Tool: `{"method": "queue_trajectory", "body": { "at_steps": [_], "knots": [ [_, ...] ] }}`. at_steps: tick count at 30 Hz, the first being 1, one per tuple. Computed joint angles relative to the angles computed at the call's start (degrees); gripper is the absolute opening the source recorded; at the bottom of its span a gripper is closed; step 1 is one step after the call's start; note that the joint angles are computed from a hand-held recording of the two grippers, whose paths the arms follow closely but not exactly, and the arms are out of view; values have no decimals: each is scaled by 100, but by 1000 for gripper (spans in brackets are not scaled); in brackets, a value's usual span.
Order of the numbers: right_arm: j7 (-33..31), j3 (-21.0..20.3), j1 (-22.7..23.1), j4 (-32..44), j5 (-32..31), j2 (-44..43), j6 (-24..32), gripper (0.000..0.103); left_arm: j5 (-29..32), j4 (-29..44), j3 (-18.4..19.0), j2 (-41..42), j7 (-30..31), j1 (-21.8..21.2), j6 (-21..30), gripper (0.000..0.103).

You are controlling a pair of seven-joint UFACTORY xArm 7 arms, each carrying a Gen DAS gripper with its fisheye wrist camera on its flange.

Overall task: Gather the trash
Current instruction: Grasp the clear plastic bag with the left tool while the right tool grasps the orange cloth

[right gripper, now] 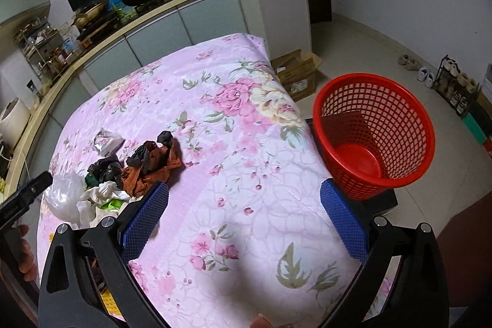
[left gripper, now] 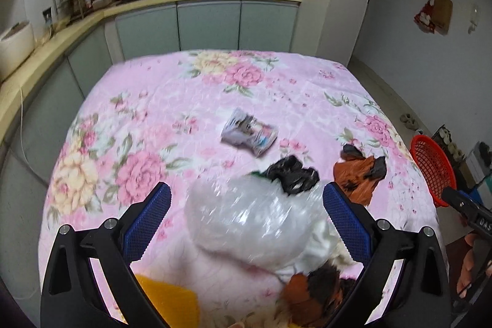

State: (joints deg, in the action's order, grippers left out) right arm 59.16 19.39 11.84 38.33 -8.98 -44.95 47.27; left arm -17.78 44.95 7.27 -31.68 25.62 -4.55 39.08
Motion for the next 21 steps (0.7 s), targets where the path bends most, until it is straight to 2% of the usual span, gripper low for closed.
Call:
{"method": "queue_trajectory", "body": {
  "at_steps": [3,8,9,11,14,17,21],
  "knots": [
    [-30,-11,26,33,16,87,-47,96,-141,-37,107,52,71,-47,184,96],
    [-79,-24,52,87,12,236,-102,96,-346,-70,117,253,238,-108,200,94],
    [-82,-23,50,99,3,247,-99,96,-350,-106,85,241,260,-93,146,92],
    [-86,-26,44,116,-12,275,-93,96,-370,-153,81,221,313,-77,98,80],
    [-87,-23,38,125,-35,332,-118,96,-494,-143,176,256,395,-60,139,68],
    [-146,-31,53,190,-63,518,-210,96,-616,-149,274,256,519,-20,181,61],
    [-256,-83,131,324,-34,812,-479,96,-903,-79,451,206,668,28,251,59]
  ]
}}
